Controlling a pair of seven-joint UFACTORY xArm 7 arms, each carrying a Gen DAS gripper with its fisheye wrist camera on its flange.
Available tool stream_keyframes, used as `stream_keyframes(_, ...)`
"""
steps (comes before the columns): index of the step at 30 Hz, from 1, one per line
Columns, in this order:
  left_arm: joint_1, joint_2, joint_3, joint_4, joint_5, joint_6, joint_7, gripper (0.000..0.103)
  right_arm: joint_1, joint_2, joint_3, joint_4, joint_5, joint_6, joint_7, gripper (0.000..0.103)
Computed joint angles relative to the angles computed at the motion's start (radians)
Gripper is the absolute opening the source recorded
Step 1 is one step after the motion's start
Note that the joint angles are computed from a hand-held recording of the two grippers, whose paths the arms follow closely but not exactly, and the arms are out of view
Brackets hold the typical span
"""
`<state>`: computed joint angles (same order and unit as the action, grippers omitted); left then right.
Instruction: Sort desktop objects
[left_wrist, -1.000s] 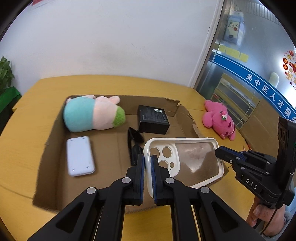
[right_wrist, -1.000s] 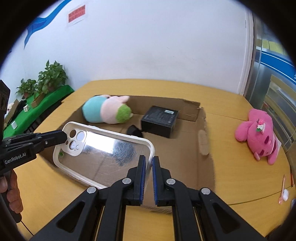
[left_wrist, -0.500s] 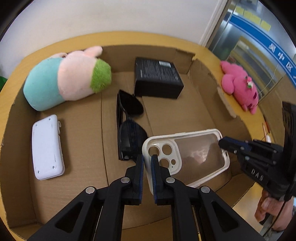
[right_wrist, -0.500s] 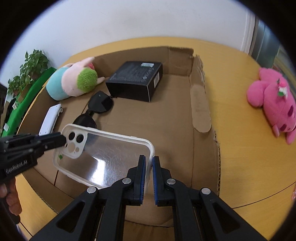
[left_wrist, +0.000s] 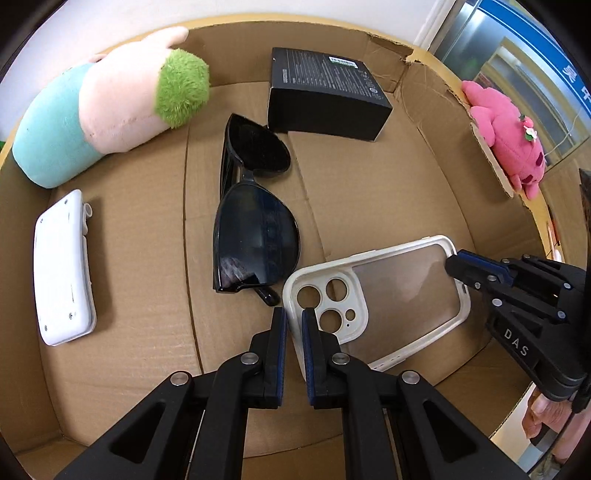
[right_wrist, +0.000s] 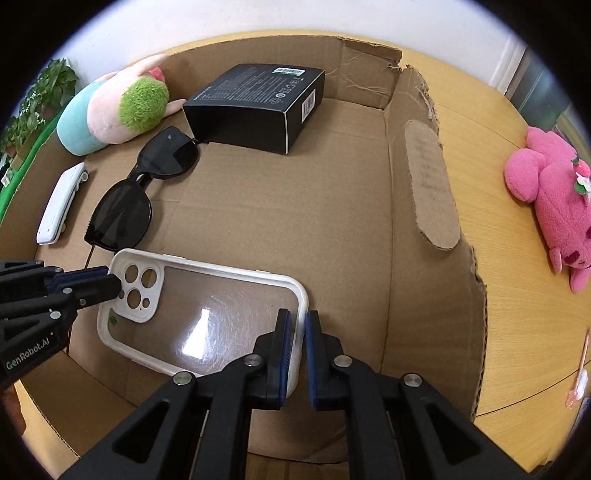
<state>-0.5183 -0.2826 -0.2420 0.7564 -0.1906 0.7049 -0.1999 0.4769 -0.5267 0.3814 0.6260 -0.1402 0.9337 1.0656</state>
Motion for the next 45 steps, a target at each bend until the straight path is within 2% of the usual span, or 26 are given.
stream_keyframes(4, 0.0, -0.017, -0.002, -0.008, 0.002, -0.008, -0.006, 0.008, -0.002, 0.009, 0.021, 0.017, -0.018, 0.026, 0.027, 0.009)
stream_keyframes(6, -0.004, -0.047, -0.002, -0.031, 0.003, -0.041, -0.001, 0.014, 0.002, 0.014, 0.024, 0.03, -0.02, 0.042, 0.034, 0.019)
stream_keyframes(8, -0.023, -0.098, 0.012, -0.067, -0.031, -0.087, 0.024, 0.04, 0.009, 0.007, 0.025, 0.039, -0.019, 0.055, 0.038, 0.035)
stream_keyframes(9, -0.023, -0.139, 0.009, -0.093, -0.03, -0.117, 0.017, 0.045, 0.011, -0.001, 0.033, 0.048, -0.026, 0.067, 0.045, 0.037)
stream_keyframes(10, -0.014, -0.186, -0.002, -0.12, -0.011, -0.143, -0.004, 0.052, 0.013, -0.012, 0.043, 0.055, -0.034, 0.072, 0.058, 0.044)
stream_keyframes(11, -0.009, -0.227, -0.008, -0.141, 0.005, -0.161, -0.017, 0.055, 0.015, -0.026, 0.057, 0.062, -0.043, 0.08, 0.074, 0.055)
stream_keyframes(12, -0.006, -0.29, -0.011, -0.175, 0.022, -0.19, -0.023, 0.055, 0.011, -0.035, 0.083, 0.078, -0.066, 0.092, 0.102, 0.063)
stream_keyframes(13, -0.004, -0.34, -0.014, -0.201, 0.04, -0.219, -0.027, 0.056, 0.005, -0.048, 0.116, 0.094, -0.097, 0.114, 0.136, 0.074)
stream_keyframes(14, 0.003, -0.405, -0.018, -0.233, 0.063, -0.245, -0.032, 0.062, 0.002, -0.085, 0.134, 0.096, -0.133, 0.133, 0.154, 0.079)
stream_keyframes(15, 0.015, -0.476, -0.021, -0.268, 0.09, -0.273, -0.034, 0.067, -0.003, -0.113, 0.18, 0.107, -0.175, 0.147, 0.192, 0.079)
stream_keyframes(17, 0.064, -0.647, -0.056, -0.355, 0.149, -0.337, -0.073, 0.087, -0.012, -0.163, 0.246, 0.111, -0.238, 0.163, 0.248, 0.08)
stream_keyframes(20, 0.117, -0.822, -0.061, -0.47, 0.207, -0.431, -0.104, 0.097, -0.046, -0.226, 0.374, 0.114, -0.313, 0.184, 0.381, 0.083)
stream_keyframes(23, 0.137, -0.971, -0.046, -0.57, 0.245, -0.442, -0.119, 0.099, -0.066, -0.233, 0.429, 0.086, -0.337, 0.144, 0.465, 0.084)
stream_keyframes(27, 0.139, -1.025, -0.003, -0.622, 0.258, -0.379, -0.118, 0.099, -0.079, -0.186, 0.467, 0.075, -0.333, 0.117, 0.554, 0.083)
stream_keyframes(33, 0.168, -0.985, -0.062, -0.668, 0.277, -0.48, -0.204, 0.099, -0.104, -0.11, 0.539, 0.108, -0.426, 0.132, 0.638, 0.084)
stream_keyframes(35, 0.172, -0.949, -0.08, -0.675, 0.287, -0.516, -0.232, 0.099, -0.105, -0.096, 0.543, 0.104, -0.455, 0.125, 0.673, 0.084)
stream_keyframes(45, 0.188, -0.886, -0.174, -0.72, 0.354, -0.563, -0.395, 0.099, -0.075, -0.041, 0.568, 0.093, -0.61, 0.175, 0.803, 0.089)
